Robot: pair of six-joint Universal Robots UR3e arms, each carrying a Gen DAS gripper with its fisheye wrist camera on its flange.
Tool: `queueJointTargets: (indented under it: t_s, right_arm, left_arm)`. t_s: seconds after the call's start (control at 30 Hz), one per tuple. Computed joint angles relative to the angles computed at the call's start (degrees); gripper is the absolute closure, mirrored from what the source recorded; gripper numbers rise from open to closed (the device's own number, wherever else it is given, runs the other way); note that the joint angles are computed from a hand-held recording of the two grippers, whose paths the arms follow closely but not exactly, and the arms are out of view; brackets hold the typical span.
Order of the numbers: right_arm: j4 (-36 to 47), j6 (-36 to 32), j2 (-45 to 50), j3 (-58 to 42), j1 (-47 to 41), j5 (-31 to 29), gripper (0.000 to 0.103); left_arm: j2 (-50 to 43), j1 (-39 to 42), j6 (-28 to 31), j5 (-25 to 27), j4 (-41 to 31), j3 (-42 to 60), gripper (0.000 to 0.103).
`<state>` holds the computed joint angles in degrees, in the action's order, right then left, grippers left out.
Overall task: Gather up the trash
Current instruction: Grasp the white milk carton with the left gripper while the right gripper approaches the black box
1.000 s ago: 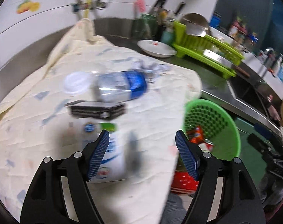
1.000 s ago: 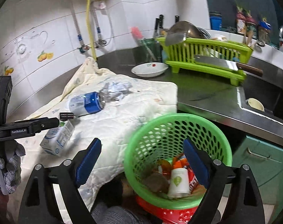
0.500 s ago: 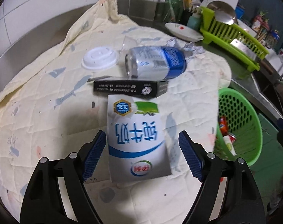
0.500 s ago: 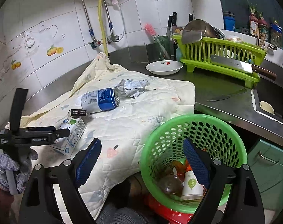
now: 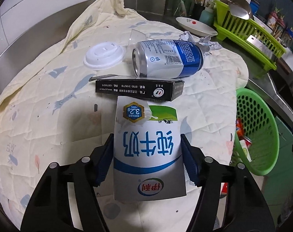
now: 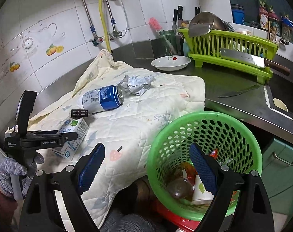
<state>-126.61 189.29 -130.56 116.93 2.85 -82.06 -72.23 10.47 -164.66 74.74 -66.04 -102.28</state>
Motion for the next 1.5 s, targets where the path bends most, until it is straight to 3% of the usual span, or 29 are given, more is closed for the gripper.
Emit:
queueJointTargets:
  t_s: [0.33, 0.6, 0.83, 1.03, 1.5]
  right_arm:
    - [-3.01, 1.65, 6.84, -3.58, 5.71, -2.2, 0.017]
    - [-6.58, 1.54, 18.69, -10.95, 14.33, -4.17, 0.017]
    - [-8.18, -0.6, 33.21, -21.39, 19.59, -2.62, 0.018]
    - [-7.42, -3.38, 44.03, -30.77, 21.66, -1.44, 0.02]
    - [-0.73, -8.08, 62.42, -50.36, 22.12, 1.71, 0.025]
  left_arm:
    - [8.97, 7.12, 8.57, -4.65, -11.04, -1.09, 0.04]
    - [17.82, 23.26, 21.84, -11.63, -26.69, 1.01, 0.04]
    - [19.93, 38.83, 33.23, -17.0, -38.92, 5.68, 0.04]
    - [18.63, 44.7, 37.04, -18.54, -41.99, 7.58, 0.04]
    - [14.11, 44.52, 34.49, -18.37, -36.71, 6.5, 0.04]
